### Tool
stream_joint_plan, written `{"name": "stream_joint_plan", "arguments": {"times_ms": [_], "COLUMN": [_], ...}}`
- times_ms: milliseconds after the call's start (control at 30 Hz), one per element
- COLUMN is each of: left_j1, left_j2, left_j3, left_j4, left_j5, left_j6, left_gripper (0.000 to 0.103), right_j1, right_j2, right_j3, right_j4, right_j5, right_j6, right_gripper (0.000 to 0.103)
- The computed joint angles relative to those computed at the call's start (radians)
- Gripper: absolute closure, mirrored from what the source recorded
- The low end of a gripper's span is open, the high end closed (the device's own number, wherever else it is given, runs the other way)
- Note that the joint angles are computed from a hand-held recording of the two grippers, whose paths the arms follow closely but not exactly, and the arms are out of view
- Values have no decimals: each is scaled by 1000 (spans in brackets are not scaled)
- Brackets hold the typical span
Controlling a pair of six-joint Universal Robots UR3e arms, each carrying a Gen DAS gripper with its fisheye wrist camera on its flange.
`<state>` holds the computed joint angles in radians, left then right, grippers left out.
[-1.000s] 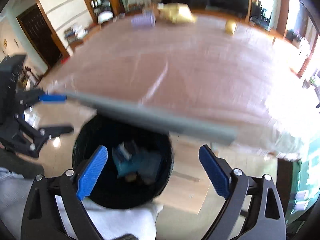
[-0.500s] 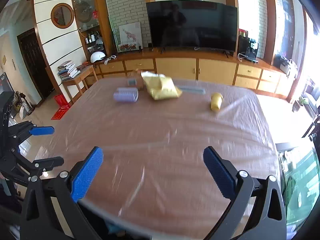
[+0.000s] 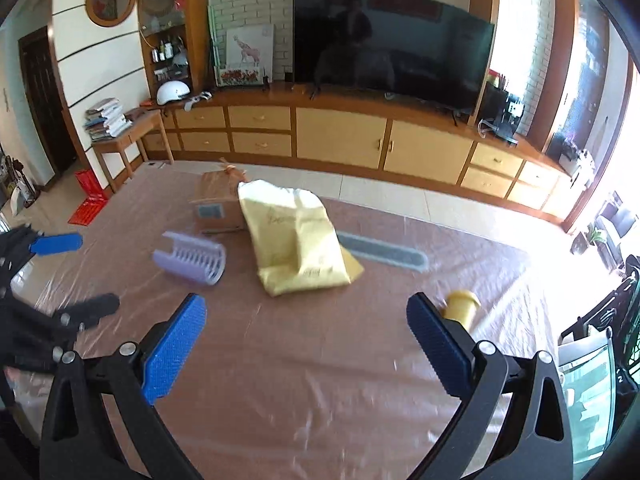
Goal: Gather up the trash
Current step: 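Move both tools back over the table toward the yellow bag and lavender rack, then grasp the yellow paper bag with the right tool while the left tool grasps the lavender rack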
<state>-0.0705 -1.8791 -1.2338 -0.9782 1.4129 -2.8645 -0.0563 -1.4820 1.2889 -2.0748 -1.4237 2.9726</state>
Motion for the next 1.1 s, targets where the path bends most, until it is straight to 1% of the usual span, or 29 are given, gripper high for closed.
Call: {"name": "stream_joint_plan", "arguments": {"times_ms": [133,233,367,433,533,667,767,833,900,933,967,1000,1033,1067,1100], "left_j1": [-19,-34,-41,-42,-48,-62,-69,-73,-78,-82,-81,-80,-77,-72,-67], "left_j2": [-68,-106,-177,-204,-241,-283,-298,-308,-313,-319,-321,-320,-321,-319,-313], "left_j3": [52,85,164,195,231,273,283,289,285,293,293,289,291,286,270], "left_j4": [13,15,-7,-17,-23,-27,-12,2,11,10,12,11,1,0,15], "left_j5": [14,18,6,-3,2,22,24,27,27,29,27,20,10,-3,-14], "left_j6": [-1,2,-11,-23,-45,-79,-107,-114,-116,-120,-121,-123,-123,-122,-123], "left_gripper": [6,6,6,6,6,6,6,6,6,7,11,18,21,24,24], "right_j1": [12,-3,-15,-14,-7,1,-3,5,9,7,8,11,7,8,9], "right_j2": [189,301,452,522,602,705,722,672,653,656,666,680,681,657,642], "right_j3": [-200,-334,-546,-654,-774,-932,-937,-817,-768,-770,-786,-807,-806,-763,-734], "right_j4": [52,121,255,335,407,488,481,387,348,352,368,376,372,347,328], "right_j5": [5,66,139,148,142,139,151,144,148,158,163,164,167,169,170], "right_j6": [13,11,-44,-80,-113,-93,-71,-59,-52,-52,-48,-45,-47,-47,-48], "right_gripper": [4,4,4,4,4,4,4,4,8,16,23,26,32,36,38]}}
